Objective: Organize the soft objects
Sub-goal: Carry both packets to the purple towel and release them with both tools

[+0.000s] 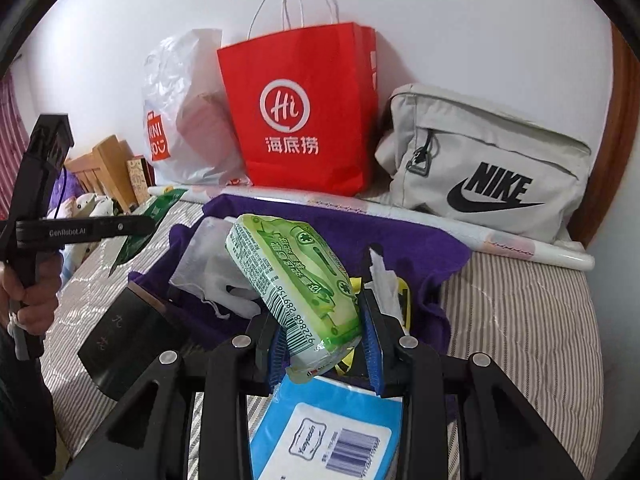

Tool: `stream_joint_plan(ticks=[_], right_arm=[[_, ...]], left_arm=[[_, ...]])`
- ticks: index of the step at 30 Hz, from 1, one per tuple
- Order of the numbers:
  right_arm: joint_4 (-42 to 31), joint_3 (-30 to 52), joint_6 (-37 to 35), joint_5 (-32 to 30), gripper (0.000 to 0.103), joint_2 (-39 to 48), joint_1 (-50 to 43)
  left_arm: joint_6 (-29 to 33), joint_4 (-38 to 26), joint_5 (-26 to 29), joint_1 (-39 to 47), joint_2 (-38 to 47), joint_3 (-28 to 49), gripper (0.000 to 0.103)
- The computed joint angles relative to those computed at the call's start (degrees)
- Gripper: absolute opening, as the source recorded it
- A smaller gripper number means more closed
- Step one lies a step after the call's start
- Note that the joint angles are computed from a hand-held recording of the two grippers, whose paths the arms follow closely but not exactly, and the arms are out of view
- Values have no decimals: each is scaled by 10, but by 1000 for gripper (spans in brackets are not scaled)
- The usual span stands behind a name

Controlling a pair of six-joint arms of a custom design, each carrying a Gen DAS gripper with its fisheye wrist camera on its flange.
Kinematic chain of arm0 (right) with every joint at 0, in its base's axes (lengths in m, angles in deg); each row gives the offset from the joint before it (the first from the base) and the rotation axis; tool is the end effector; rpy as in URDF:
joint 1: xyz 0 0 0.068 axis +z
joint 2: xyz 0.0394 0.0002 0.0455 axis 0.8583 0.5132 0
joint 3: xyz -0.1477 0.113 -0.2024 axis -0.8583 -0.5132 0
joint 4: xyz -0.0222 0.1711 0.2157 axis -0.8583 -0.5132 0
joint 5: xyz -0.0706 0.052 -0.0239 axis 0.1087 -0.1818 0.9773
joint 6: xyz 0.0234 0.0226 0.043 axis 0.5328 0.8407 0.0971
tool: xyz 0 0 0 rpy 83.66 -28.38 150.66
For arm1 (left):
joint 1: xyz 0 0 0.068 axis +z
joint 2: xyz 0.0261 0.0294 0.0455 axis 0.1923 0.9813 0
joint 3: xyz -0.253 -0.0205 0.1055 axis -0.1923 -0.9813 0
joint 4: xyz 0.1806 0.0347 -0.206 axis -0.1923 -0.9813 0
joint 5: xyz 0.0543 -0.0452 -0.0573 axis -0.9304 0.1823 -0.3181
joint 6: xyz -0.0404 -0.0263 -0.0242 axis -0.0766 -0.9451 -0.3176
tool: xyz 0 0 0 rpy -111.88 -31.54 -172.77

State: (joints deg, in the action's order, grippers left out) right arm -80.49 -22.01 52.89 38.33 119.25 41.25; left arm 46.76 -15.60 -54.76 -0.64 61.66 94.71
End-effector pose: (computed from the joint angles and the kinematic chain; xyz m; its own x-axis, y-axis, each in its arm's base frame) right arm 0.2414 -0.0624 0.2079 -0.7419 -0.0800 -0.6657 -0.2110 0.9703 0.1186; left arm 0.3073 -0.0737 0.2113 -0.8260 0.0632 -0.5601 0.2617 0.9231 -0.2819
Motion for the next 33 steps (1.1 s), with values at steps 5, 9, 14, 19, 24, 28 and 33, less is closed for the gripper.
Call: stream_joint_plan(ticks=[5, 9, 14, 19, 24, 28, 33], right_arm=[[19, 6, -1, 7, 34, 36, 10], [28, 15, -3, 16, 34, 64, 18], [36, 27, -5, 29, 34, 97, 27], [40, 36, -5, 35, 34, 120, 36], [38, 48, -4, 38, 34, 141, 40], [39, 51, -3, 40, 34, 147, 41], [32, 60, -4, 41, 34, 163, 47]], left_arm=[[-6, 7, 10, 2, 39, 22, 21], [-9, 10, 21, 1, 70, 40, 21], [-12, 16, 23, -4, 98, 56, 21], [-14, 21, 27, -6, 115, 64, 22], [-12, 21, 27, -9, 131, 73, 22], [-9, 22, 27, -11, 139, 76, 22], [-7, 16, 26, -15, 151, 87, 24]])
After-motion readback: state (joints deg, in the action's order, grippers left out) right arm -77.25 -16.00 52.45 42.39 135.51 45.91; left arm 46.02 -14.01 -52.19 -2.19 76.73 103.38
